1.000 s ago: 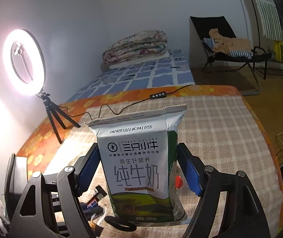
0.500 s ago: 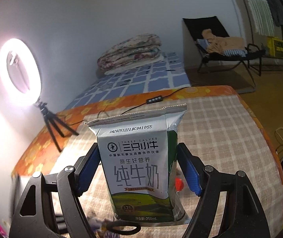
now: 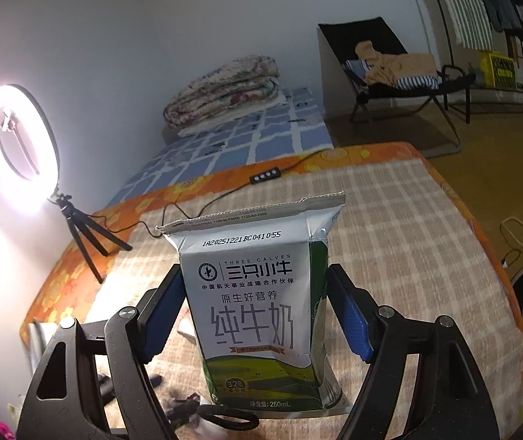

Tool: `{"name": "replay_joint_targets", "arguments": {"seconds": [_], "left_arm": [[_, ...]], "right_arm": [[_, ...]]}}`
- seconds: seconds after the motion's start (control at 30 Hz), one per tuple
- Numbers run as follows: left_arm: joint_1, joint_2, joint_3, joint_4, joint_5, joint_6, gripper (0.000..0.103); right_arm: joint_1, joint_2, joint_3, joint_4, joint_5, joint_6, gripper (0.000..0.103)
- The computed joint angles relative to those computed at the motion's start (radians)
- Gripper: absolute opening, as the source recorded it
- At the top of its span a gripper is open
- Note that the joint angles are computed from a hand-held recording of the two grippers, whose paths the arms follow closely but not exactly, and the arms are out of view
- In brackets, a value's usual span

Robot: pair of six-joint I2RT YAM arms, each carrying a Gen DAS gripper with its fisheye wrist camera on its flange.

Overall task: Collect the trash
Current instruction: 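Carry the candy wrapper and milk carton toward the blue basket with both tools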

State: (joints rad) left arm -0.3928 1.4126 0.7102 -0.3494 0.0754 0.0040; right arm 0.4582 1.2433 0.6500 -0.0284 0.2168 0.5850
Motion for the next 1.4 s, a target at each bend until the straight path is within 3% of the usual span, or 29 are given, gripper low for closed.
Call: {"name": "replay_joint_targets", "arguments": {"seconds": [0.2, 0.27, 0.33, 0.37, 0.4, 0.47, 0.57, 0.63, 0.67, 0.83, 0.97, 1.13, 1.23, 1.3, 1.33, 1.37, 1.4], "left_arm": [[0.047, -0.107, -0.001, -0.029, 0.200, -0.014, 0.059], [0.024, -0.087, 0.024, -0.030, 0.210, -0.031, 0.059], [-0.029, -0.092, 0.024, -0.026, 0.115, -0.046, 0.059], [-0.073, -0.083, 0.029, -0.029, -0.011, -0.045, 0.059], [-0.090, -0.087, 0.029, -0.039, -0.074, -0.038, 0.059], [-0.051, -0.046, 0.049, -0.051, -0.061, -0.037, 0.059], [0.032, 0.000, 0.057, -0.052, -0.009, -0.026, 0.059], [0.097, 0.033, 0.086, -0.095, 0.104, 0.016, 0.059], [0.136, 0.032, 0.090, -0.109, 0.165, 0.020, 0.060], [0.237, -0.046, 0.083, -0.150, 0.259, 0.035, 0.060], [0.218, -0.148, 0.067, -0.210, 0.350, 0.057, 0.060], [0.088, -0.195, 0.055, -0.204, 0.333, 0.019, 0.058], [0.032, -0.204, 0.043, -0.185, 0.290, -0.014, 0.038], [0.017, -0.215, 0.036, -0.183, 0.284, -0.028, 0.035], [0.016, -0.228, 0.028, -0.182, 0.286, -0.031, 0.023], [0.017, -0.240, 0.023, -0.184, 0.290, -0.032, 0.003], [0.015, -0.253, 0.020, -0.193, 0.287, -0.035, 0.002]], "right_arm": [[-0.015, 0.005, 0.002, 0.002, -0.037, 0.052, 0.076], [0.001, 0.004, 0.010, -0.003, -0.014, 0.045, 0.076], [0.011, 0.002, 0.020, -0.014, 0.017, 0.036, 0.076], [0.009, -0.001, 0.021, -0.014, 0.016, 0.032, 0.076], [0.002, -0.006, 0.021, -0.017, 0.004, 0.035, 0.076], [-0.005, -0.016, 0.022, -0.022, -0.006, 0.034, 0.076], [-0.006, -0.027, 0.023, -0.032, -0.007, 0.025, 0.076], [-0.004, -0.030, 0.020, -0.030, -0.006, 0.020, 0.076], [-0.007, -0.030, 0.018, -0.026, -0.011, 0.018, 0.076], [-0.008, -0.036, 0.005, -0.021, -0.036, 0.040, 0.076], [0.004, -0.044, 0.005, -0.024, -0.047, 0.058, 0.076], [0.038, -0.063, 0.019, -0.045, -0.040, 0.072, 0.077], [0.061, -0.072, 0.031, -0.062, -0.021, 0.073, 0.076], [0.073, -0.077, 0.037, -0.072, -0.005, 0.072, 0.076], [0.080, -0.080, 0.040, -0.076, 0.002, 0.070, 0.076], [0.086, -0.083, 0.041, -0.081, 0.011, 0.067, 0.076], [0.091, -0.088, 0.042, -0.084, 0.017, 0.063, 0.076]]}}
